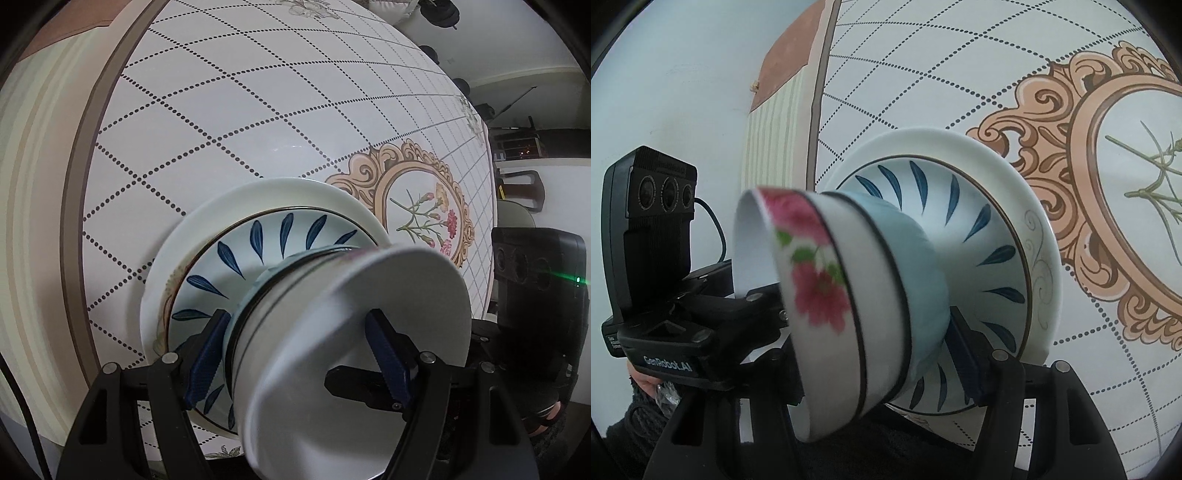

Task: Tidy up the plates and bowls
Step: 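Carry the bowl stack over the blue-leaf plate and lower it onto the plate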

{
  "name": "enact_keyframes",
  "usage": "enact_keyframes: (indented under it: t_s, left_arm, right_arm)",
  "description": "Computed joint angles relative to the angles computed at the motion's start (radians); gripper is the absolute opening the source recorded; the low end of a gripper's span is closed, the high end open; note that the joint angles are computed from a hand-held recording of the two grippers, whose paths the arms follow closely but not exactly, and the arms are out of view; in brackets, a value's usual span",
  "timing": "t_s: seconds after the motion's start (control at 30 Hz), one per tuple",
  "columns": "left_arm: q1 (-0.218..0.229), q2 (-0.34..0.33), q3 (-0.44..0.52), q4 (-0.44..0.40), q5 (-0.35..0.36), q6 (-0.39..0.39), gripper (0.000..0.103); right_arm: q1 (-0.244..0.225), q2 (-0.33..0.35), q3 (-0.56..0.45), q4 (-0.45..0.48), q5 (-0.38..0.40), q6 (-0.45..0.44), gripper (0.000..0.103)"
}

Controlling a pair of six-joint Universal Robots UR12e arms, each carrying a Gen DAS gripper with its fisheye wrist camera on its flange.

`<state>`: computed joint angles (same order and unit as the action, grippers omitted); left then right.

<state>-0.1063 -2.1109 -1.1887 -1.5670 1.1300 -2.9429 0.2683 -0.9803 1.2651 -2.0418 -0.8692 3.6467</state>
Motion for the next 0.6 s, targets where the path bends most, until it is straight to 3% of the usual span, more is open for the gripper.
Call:
enact_keyframes:
  t_s: [0.27, 0.6]
  left_arm:
    - [-0.006, 0.004, 0.0, 0.008, 0.021, 0.006, 0.069]
    - [-0.011, 0.005, 0.009, 0.014, 0.053, -0.003, 0.069]
  right_arm:
    - [0.0, 0.009, -0.012, 0.017, -0.004, -0.006, 0.065]
    - [-0.002, -0.031, 0.018, 0.04, -0.04, -0.011, 0.066]
